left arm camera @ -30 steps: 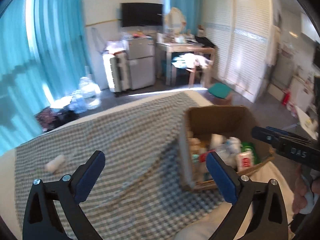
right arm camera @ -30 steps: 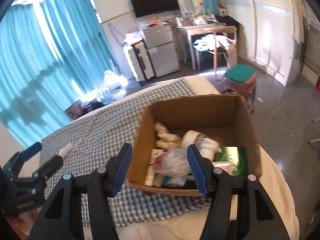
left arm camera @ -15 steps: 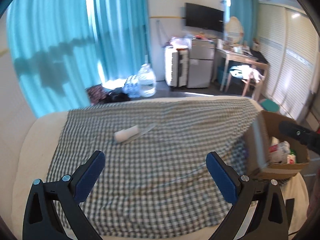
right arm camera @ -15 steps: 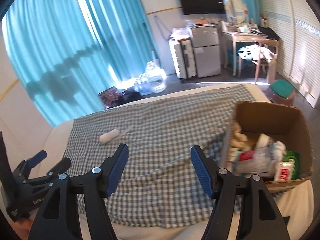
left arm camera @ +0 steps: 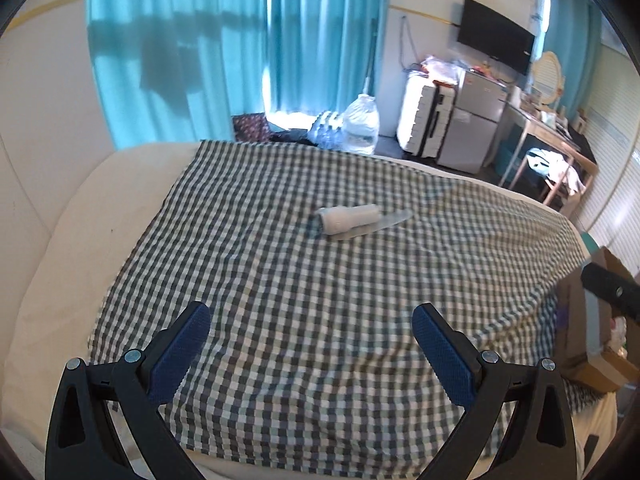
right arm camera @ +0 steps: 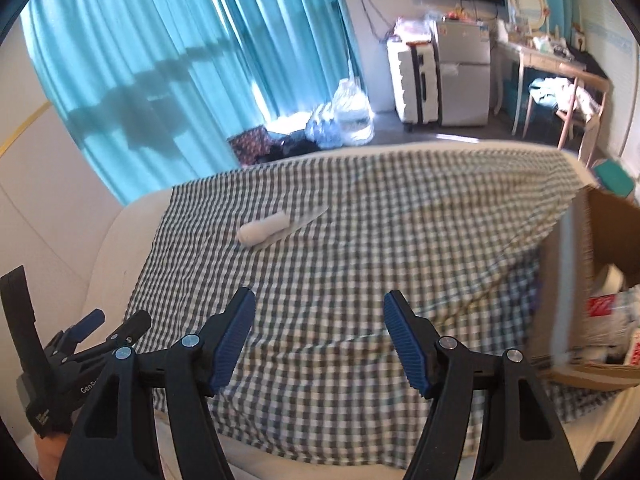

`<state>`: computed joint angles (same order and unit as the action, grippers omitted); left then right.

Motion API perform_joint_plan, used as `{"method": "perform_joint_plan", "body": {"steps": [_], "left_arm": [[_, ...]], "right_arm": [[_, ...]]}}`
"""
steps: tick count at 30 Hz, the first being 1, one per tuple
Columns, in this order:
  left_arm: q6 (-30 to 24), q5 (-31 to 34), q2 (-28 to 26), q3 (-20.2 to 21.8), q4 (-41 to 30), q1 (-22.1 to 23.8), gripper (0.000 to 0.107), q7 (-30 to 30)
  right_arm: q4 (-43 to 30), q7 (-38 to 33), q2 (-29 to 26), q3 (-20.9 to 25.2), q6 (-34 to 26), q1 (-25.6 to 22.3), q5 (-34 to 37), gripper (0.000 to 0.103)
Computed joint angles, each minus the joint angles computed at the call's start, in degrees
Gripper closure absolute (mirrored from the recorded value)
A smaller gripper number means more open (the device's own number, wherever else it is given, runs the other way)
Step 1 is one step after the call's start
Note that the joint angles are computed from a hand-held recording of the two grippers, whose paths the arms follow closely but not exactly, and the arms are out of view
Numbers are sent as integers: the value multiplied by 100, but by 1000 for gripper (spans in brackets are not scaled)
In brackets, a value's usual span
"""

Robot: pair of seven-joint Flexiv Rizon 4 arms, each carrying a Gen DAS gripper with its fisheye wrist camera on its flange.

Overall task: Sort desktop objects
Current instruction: 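Move both open tools back over the white bottle and comb, then grasp the white bottle with the left tool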

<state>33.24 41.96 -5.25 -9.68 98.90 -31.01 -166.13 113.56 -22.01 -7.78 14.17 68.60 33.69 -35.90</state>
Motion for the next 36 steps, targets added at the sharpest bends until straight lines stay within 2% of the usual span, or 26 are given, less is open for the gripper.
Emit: {"method": "perform_joint_plan", "body": {"steps": [7, 13, 19, 24, 26, 29, 33, 34, 35, 36], "left_arm": [[558, 70, -350, 225, 55, 218, 4, 69], [772, 133, -1014, 537, -390, 253, 4, 427], [1166, 314, -1809, 930, -1067, 211, 4, 1108], [1784, 129, -2448, 1156, -1572, 332, 4, 1838], [1969, -70, -2715, 1161, -1778, 425, 4, 2269], [2083, -545, -3073, 1105, -2003, 592, 4, 2876], [1966, -656, -3504, 1421, -2457, 412, 4, 3233], [1905, -797, -3576, 1444, -2513, 420, 6, 3339], [1875, -987, -3637, 1441, -2537, 461, 20, 3426], [1905, -1328, -3660, 1337, -2465, 614, 43, 3549]], "right_arm": [[-566, -60, -835, -144, 64, 200, 204, 36], [-1394, -310, -1707, -356, -70, 381, 607, 36], [-2213, -696, -2507, -437, -191, 443, 1084, 37], [-2627, -768, -2884, -716, -246, 574, 1155, 37], [-2730, -817, -3011, -677, -226, 498, 1305, 37], [-2868, -988, -3159, -545, -303, 356, 1579, 37], [-3033, -1266, -3304, -549, -438, 339, 1673, 37], [-3102, -1357, -3339, -555, -501, 360, 1657, 37], [-3157, -1452, -3371, -555, -543, 377, 1646, 37], [-3201, -1513, -3405, -558, -525, 395, 1653, 37]]}}
